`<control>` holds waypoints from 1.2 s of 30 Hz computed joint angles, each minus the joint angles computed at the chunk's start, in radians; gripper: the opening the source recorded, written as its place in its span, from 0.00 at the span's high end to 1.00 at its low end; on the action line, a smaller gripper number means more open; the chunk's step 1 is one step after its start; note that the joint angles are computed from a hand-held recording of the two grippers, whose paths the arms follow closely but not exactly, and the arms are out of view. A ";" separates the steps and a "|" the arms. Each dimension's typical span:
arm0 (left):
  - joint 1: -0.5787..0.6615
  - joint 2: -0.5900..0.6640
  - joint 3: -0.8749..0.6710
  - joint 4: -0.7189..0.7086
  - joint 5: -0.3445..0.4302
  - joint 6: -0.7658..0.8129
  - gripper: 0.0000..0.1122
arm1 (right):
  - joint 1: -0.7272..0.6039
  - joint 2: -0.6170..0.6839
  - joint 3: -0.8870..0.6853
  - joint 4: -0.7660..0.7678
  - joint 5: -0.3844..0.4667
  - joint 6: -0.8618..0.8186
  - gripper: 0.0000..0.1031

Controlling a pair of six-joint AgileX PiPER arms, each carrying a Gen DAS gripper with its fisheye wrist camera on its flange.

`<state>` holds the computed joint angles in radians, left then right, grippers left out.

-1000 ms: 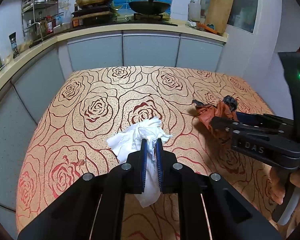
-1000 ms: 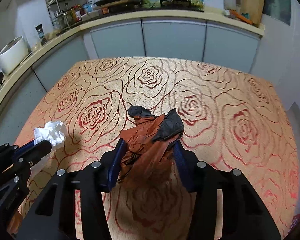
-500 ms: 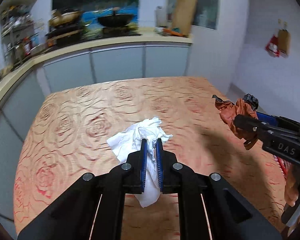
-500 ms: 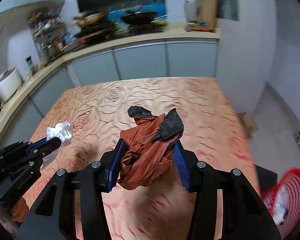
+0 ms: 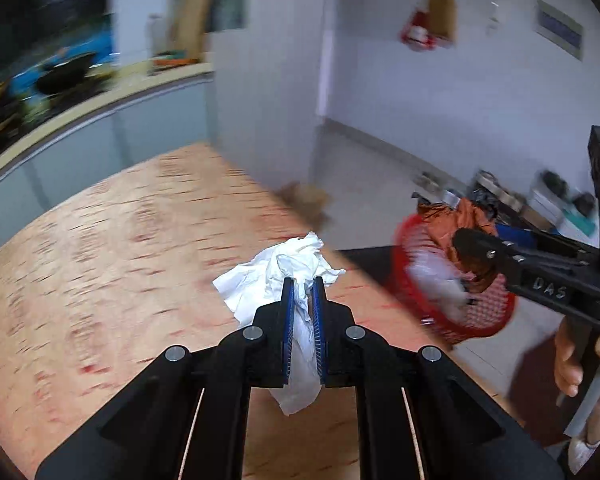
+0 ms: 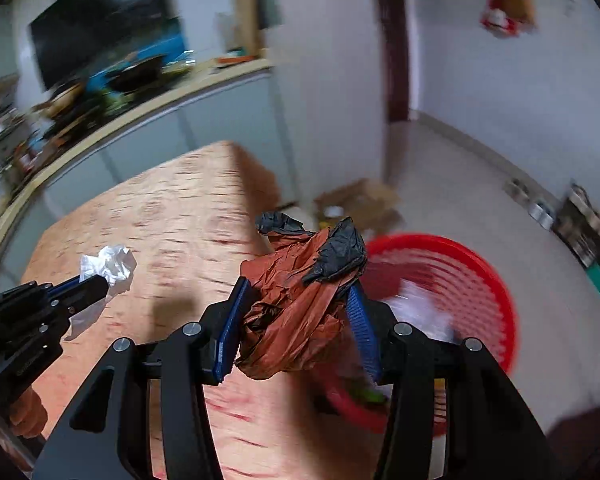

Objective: Collect trash
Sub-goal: 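Lift both held items and carry them toward the red basket, then open both tools over the red basket to drop the items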

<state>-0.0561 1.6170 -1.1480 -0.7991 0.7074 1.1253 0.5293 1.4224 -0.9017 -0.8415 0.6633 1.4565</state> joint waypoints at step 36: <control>-0.290 -0.302 0.238 0.247 -0.245 -0.307 0.19 | 0.403 -0.332 0.265 -0.045 0.423 0.417 0.06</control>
<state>-0.3461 1.3153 -0.9103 -0.5519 0.4628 0.8187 0.9320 1.0901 -0.6372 -0.8864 1.0858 1.8740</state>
